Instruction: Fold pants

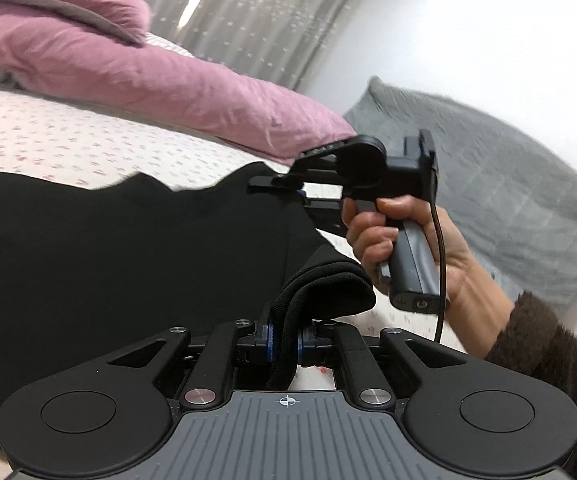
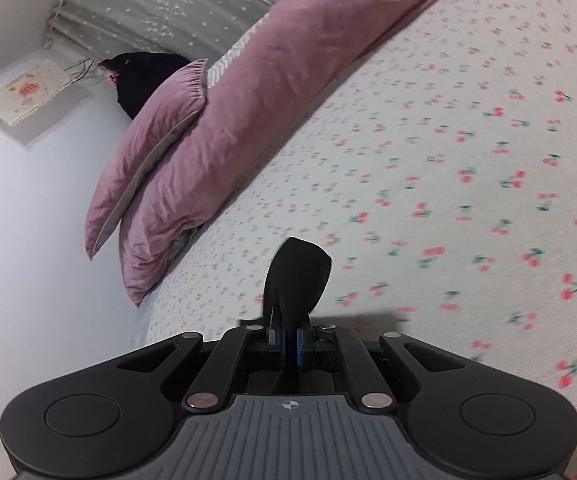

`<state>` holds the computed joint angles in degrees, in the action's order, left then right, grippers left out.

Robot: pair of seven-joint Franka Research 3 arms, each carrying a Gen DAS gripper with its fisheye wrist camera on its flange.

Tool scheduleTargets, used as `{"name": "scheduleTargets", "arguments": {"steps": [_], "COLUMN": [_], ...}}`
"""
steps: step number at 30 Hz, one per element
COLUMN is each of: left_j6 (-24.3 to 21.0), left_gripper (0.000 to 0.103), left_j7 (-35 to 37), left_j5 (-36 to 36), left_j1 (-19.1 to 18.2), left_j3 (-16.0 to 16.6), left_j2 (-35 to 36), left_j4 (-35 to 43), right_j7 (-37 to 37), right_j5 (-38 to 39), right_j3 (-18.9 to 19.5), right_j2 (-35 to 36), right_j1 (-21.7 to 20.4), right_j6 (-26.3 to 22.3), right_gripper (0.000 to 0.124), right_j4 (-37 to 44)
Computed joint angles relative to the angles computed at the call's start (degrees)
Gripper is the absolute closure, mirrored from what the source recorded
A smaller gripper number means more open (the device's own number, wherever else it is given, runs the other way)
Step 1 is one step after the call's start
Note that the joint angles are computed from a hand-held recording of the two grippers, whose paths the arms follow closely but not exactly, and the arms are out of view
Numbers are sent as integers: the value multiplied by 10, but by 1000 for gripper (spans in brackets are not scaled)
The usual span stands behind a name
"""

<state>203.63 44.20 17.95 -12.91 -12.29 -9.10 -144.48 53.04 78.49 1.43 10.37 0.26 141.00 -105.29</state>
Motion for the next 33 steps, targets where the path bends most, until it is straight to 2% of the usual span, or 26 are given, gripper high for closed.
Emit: {"name": "scheduleTargets", "arguments": {"steps": [6, 11, 14, 17, 20, 22, 23, 24, 27, 28, 29, 30, 31, 33], "left_j6": [8, 4, -9, -39, -103, -140, -156, -166, -175, -178, -176, -171, -166, -148], "left_gripper": [96, 96, 96, 95, 95, 93, 92, 89, 83, 77, 73, 62, 48, 42], "left_j7": [-33, -65, -88, -98, -98, -87, -77, -66, -36, -25, -13, -2, 11, 38], "left_j5": [-8, -29, -26, -25, -25, -27, -29, -35, -54, -57, -60, -62, -63, -64], "left_j1": [14, 38, 39, 49, 48, 27, 6, -14, -41, -41, -38, -32, -27, -33], "left_j3": [31, 49, 78, 94, 116, 149, 176, 200, 241, 246, 247, 245, 246, 262], "left_j2": [-75, -139, -170, -203, -234, -251, -255, -259, -267, -279, -282, -285, -297, -305], "left_j4": [-62, -125, -156, -180, -193, -200, -201, -203, -213, -222, -223, -225, -234, -239], "right_j7": [40, 108, 150, 183, 219, 239, 246, 262, 287, 294, 295, 293, 291, 260], "right_j5": [-16, -99, -154, -199, -254, -290, -303, -322, -352, -356, -353, -347, -341, -316], "right_j3": [16, 38, 52, 66, 74, 78, 80, 77, 83, 85, 90, 95, 99, 110], "right_j2": [-4, 31, 62, 92, 122, 140, 146, 152, 170, 177, 172, 168, 167, 150], "right_j1": [31, 70, 92, 110, 130, 142, 147, 159, 164, 163, 160, 155, 150, 137], "right_j6": [12, 15, 12, 8, 5, 4, 6, 30, 28, 27, 28, 26, 22, 20], "right_gripper": [117, 117, 117, 117, 115, 113, 112, 110, 100, 95, 86, 79, 79, 76], "right_j4": [35, 106, 152, 192, 227, 243, 248, 248, 262, 268, 260, 255, 253, 234]}}
